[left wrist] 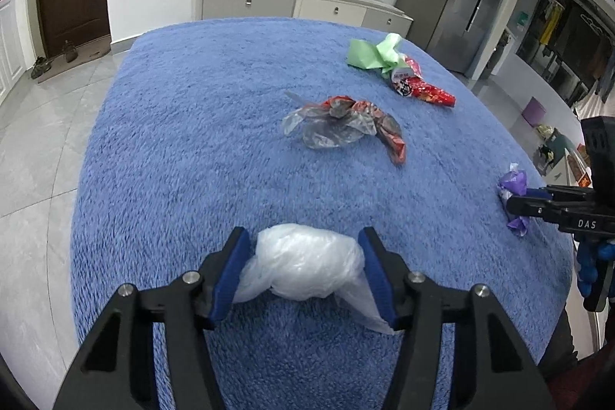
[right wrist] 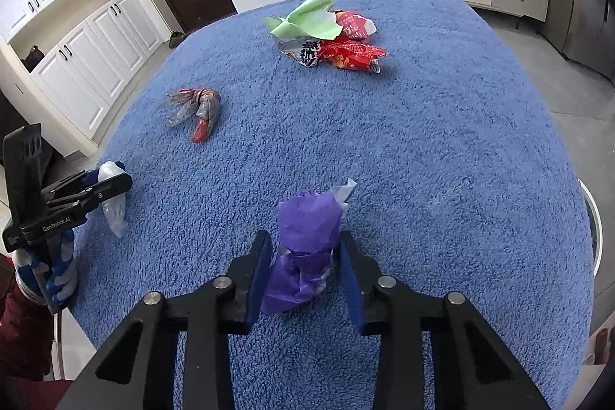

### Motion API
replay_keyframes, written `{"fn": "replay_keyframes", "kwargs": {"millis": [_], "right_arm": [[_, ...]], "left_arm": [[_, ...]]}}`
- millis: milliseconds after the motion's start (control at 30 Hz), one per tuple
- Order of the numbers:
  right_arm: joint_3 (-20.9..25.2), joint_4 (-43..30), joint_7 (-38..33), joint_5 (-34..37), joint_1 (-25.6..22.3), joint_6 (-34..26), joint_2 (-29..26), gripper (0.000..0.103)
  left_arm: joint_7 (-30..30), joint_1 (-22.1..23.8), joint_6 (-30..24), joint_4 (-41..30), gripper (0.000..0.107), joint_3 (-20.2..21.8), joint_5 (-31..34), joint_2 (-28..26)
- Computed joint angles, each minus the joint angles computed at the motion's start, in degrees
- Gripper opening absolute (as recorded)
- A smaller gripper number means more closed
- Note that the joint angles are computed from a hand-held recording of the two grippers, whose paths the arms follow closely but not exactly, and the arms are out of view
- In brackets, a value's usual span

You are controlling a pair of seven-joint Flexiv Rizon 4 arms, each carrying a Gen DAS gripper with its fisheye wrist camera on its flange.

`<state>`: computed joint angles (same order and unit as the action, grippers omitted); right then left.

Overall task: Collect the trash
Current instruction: 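Grasp the white plastic bag with the left gripper while the right gripper grasps the purple bag, then carry both bags over the white bin and open both grippers to drop them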

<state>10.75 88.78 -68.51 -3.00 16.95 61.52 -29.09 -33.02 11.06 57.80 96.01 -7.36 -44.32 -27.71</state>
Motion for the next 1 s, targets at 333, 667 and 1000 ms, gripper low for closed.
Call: {"fn": "replay_keyframes", "kwargs": {"millis": [333, 667, 1000], "right_arm": [[0.62, 3.62, -2.01, 0.89, -1.40, 4.76, 2.44, 0.027], [-3.91, 11.39, 2.78, -0.51, -4.21, 12.18, 7.68, 0.027], [-11.48, 20.45, 15.04, -7.27, -9.67, 17.94, 11.49, 0.027]], "left_arm": [[-3.42, -0.23, 3.39, 1.26, 0.034, -0.49, -3.73, 1.23], [-4.96, -3.53, -0.18, -3.81, 0.034, -2.22, -2.38, 0.83], [-12.25, -13.44, -13.12, -24.97, 0.034, -4.73, 9.30, -10.62]]}}
